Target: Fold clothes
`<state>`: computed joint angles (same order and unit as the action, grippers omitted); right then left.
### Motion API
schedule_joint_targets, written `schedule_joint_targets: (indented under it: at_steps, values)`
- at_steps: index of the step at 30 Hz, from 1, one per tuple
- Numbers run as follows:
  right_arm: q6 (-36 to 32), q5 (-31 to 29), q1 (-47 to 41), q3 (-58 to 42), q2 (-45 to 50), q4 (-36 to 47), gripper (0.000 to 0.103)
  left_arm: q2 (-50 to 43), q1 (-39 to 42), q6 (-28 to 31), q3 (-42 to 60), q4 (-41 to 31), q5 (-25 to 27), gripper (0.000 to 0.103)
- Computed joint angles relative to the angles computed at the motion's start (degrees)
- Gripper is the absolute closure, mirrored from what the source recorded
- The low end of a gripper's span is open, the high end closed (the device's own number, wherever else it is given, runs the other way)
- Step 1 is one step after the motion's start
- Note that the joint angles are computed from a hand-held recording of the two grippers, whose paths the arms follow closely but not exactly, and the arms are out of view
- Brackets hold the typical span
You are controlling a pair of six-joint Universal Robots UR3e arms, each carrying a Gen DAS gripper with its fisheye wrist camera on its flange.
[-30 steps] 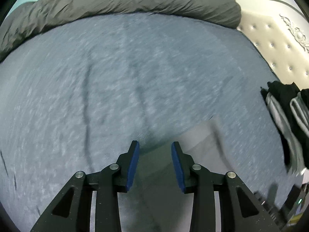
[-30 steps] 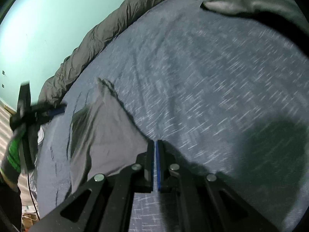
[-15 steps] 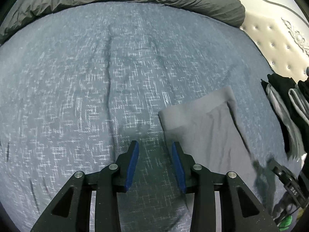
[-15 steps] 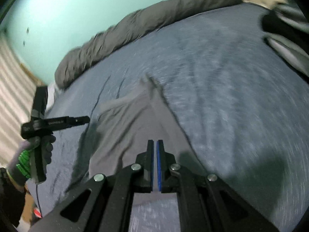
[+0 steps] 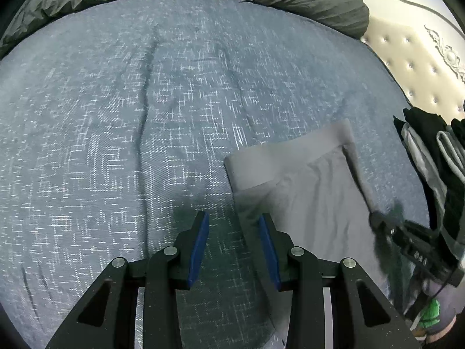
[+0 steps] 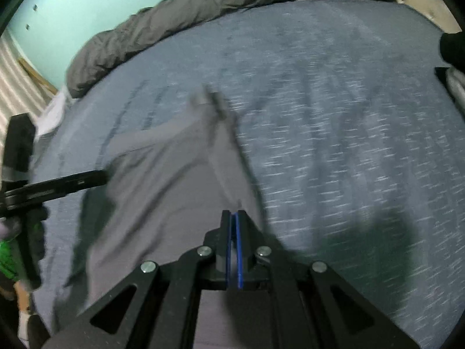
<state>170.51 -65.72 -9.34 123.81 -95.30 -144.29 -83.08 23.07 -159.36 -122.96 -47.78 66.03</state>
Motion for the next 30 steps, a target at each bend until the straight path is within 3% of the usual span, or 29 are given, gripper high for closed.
schedule_joint_targets:
  at_steps: [5,9,13,17,20,26,27,30]
  values:
    - [0.14,-0.10,-4.62,-0.30,-1.76,0.60,0.101,-0.66,0.19,-0.18,-0.62,1.55,-0.12,0.064]
    - [-1.61,5.61,-5.07,-3.74,-1.82,2.94,0.101,-1.77,-0.01,-0.80,0.03,2.13,-0.34,0.064]
    - [-3.23,9.63,-0.02,-11.08,4.58,5.44,0.101,-3.42,-0.76,-1.94,1.00,3.13,-0.61,0.064]
    - [-1.71,4.01,6.73,-19.10,13.55,5.47,0.101,-4.93,-0.40,-1.80,1.83,3.28,-0.89,0.064]
    - [-0.76,-0.38,7.04,-22.93,17.43,5.00,0.101,-5.79,0.69,-0.92,2.64,2.87,-1.97,0.064]
    - [-1.00,4.97,1.16,-25.48,16.95,8.35,0.100,-6.64,2.38,0.61,4.18,1.64,-3.30,0.059]
    - [-0.95,5.95,1.01,-26.52,17.40,9.62,0.094,-6.85,2.36,0.36,4.60,1.29,-3.46,0.058]
    - [0.24,6.91,2.57,-30.36,19.88,12.19,0.054,-7.36,2.01,0.02,5.33,0.99,-4.05,0.057]
